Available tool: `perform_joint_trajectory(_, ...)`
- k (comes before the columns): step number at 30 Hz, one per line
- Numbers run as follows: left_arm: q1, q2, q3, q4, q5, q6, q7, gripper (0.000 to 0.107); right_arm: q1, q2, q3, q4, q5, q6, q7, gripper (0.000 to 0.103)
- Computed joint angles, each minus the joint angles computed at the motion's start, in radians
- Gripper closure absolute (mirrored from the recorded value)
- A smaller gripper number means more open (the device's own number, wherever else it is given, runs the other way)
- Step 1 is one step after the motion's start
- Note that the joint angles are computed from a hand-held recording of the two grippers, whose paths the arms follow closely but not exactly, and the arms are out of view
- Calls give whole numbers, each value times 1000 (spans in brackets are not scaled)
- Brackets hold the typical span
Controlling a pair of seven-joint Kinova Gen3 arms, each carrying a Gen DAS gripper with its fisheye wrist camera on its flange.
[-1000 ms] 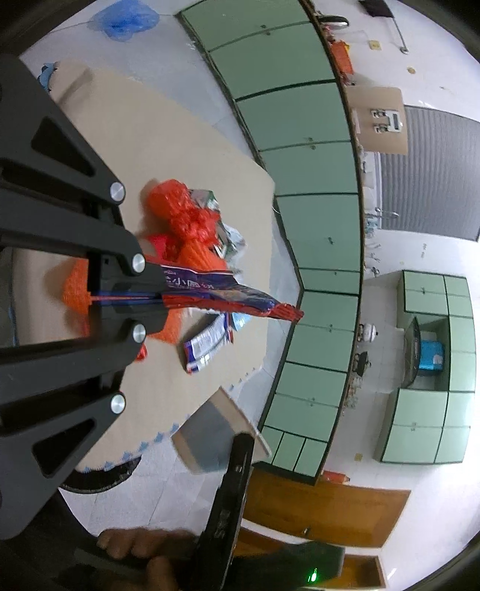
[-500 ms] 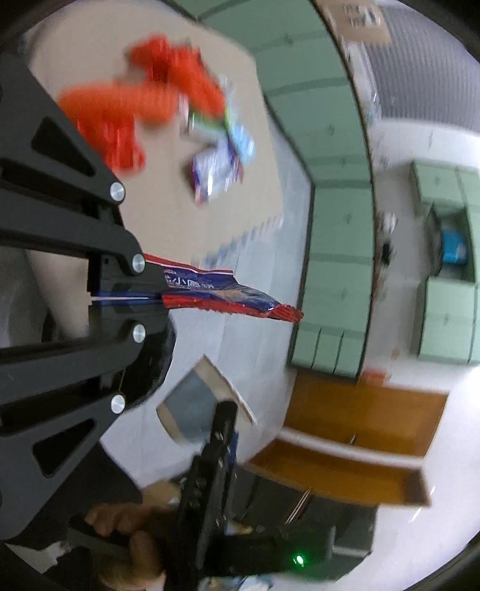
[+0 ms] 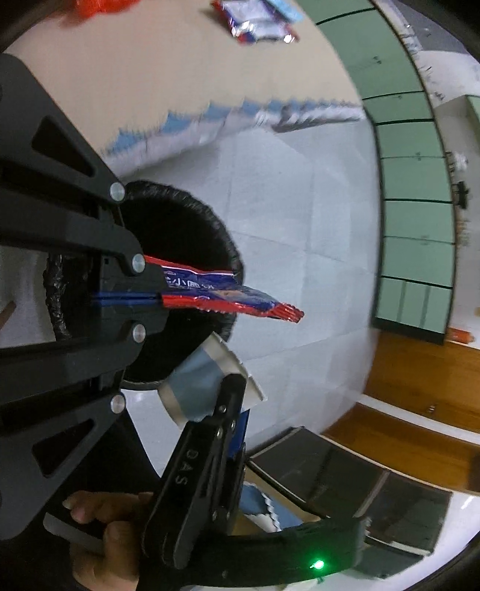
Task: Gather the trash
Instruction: 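Carry wrapper and cup over the black bin and open both tools, then grasp the orange mesh net with the left tool while the right tool grasps the red bag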
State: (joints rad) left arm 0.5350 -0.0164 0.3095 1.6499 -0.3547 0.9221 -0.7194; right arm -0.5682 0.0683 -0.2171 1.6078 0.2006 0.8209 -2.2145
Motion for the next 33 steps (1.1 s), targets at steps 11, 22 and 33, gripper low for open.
perform_joint_trajectory(11, 138, 118, -187, -49, 23, 28, -25, 60, 32, 60, 43, 21, -72, 14, 1, 59)
perform_joint_trajectory(22, -207, -222, 250, -54, -129, 406, 203, 18, -58, -92, -76, -69, 30, 76, -19, 33)
perform_joint_trajectory(33, -114, -503, 31, -1, -150, 758, 229, 17, -325, 122, -148, -459, 20, 241, 125, 29)
